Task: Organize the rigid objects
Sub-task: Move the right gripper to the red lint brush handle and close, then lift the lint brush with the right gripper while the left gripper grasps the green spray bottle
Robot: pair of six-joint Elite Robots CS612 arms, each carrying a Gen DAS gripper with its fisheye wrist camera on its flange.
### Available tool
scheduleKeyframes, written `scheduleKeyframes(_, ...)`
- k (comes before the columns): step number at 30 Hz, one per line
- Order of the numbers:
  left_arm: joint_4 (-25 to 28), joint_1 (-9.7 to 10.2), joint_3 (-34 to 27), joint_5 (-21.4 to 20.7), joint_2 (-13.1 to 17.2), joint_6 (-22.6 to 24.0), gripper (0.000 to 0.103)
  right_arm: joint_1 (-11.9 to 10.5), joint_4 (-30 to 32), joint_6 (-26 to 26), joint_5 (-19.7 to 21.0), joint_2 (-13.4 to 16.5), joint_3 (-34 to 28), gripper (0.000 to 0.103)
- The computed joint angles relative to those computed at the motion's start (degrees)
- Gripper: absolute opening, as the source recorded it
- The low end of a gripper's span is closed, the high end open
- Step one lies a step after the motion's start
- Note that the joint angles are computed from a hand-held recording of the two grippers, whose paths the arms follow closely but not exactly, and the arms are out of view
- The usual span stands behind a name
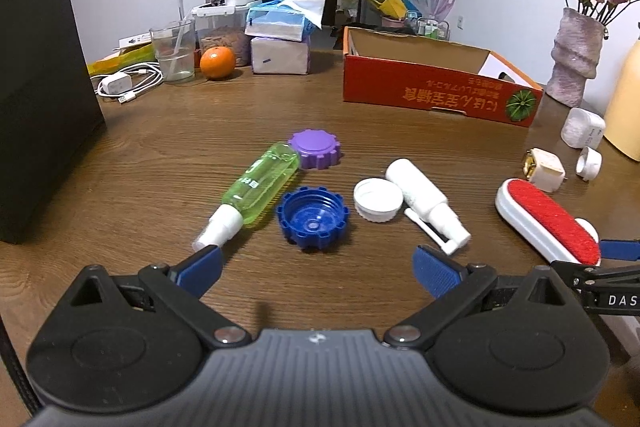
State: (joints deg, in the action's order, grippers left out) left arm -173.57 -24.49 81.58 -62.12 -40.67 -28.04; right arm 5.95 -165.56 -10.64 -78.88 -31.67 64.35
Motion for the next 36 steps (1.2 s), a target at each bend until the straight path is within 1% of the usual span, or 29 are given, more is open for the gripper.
scheduleKeyframes(4,-0.4,0.51,-0.2,-0.2,0.3,-0.1,0.103,0.4,1.6,-0.4,-0.7,1.1,-1.9,0.08)
scheduleKeyframes(6,-0.2,0.68,-0.2,0.1,0.3,-0.2,0.103,0.4,1.7,-0.6,-0.2,1.4,-2.4,0.078)
scheduleKeyframes(8,0.2,0.9,-0.3,0.3,0.4,-0.5,0.103,0.4,1.1,-0.7,0.2,1.7,-2.7,0.069)
scheduleKeyframes(9,0.4,1.04,-0.4,0.4,0.4,-0.6,0.103,0.4,0.7,-0.6,0.2,1.8,-2.8,0.062)
scheduleKeyframes(10,0.5,1.15,-0.5,0.4,0.5,-0.6,0.103,0.3,0.7,-0.7,1.2,1.8,-2.9,0.06)
scheduleKeyframes(13,0.5,1.49,-0.5,0.5,0.5,-0.6,0.103,0.3,0.2,-0.8,1.7,2.0,-3.0,0.055)
scheduleKeyframes(23,1.1,2.63,-1.0,0.6,0.6,-0.7,0.103,0.6,-0.8,1.0,1.3,2.4,-3.7,0.055)
scheduleKeyframes(29,0.9,3.89,-1.9,-1.7,1.0,0.0,0.103,0.8,-2.2,1.8,0.9,2.6,-4.0,0.055)
scheduleKeyframes(36,4.1,4.95,-5.2,-0.4,2.6,2.0,0.103,0.9,-3.7,3.4,0.3,2.9,-4.5,0.055)
